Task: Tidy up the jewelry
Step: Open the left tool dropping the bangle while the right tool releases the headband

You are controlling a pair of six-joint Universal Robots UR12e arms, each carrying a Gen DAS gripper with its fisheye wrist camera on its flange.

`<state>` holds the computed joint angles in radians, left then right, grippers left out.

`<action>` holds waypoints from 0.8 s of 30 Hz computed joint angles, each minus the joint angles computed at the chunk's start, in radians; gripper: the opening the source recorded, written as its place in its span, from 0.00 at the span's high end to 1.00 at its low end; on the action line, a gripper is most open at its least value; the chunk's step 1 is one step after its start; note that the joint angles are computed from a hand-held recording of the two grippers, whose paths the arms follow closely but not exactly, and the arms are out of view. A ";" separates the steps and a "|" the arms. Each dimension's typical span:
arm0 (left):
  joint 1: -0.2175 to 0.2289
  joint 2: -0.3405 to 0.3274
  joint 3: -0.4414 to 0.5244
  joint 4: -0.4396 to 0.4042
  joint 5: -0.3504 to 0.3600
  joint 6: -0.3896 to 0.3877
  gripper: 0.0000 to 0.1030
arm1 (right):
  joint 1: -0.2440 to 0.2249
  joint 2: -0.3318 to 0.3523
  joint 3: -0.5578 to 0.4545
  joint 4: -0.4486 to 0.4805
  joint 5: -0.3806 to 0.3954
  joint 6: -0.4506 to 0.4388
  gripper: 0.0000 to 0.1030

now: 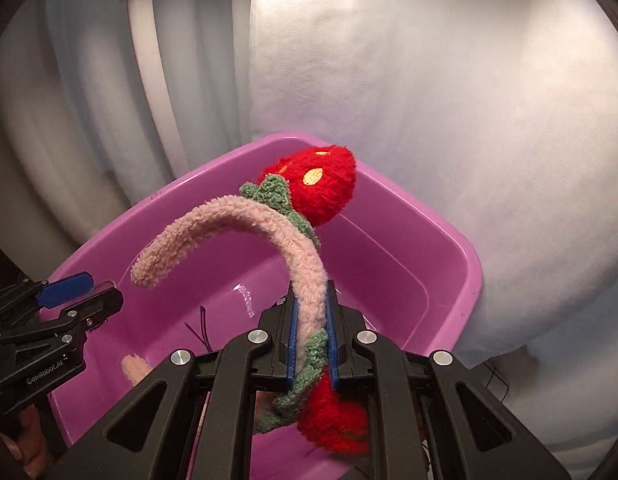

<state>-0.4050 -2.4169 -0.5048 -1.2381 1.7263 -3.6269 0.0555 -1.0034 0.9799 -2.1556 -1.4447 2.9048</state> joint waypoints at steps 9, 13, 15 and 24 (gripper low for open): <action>0.014 -0.060 0.115 -0.147 -0.049 -0.007 0.56 | 0.019 0.081 -0.138 0.198 -0.070 -0.031 0.89; 0.016 -0.064 0.122 -0.164 -0.039 -0.015 0.57 | 0.024 0.109 -0.184 0.251 -0.082 -0.029 0.89; 0.015 -0.072 0.139 -0.182 -0.032 -0.011 0.57 | 0.028 0.104 -0.178 0.260 -0.085 -0.028 0.88; 0.014 -0.086 0.167 -0.223 -0.036 0.007 0.40 | 0.037 0.131 -0.221 0.256 -0.121 -0.012 0.45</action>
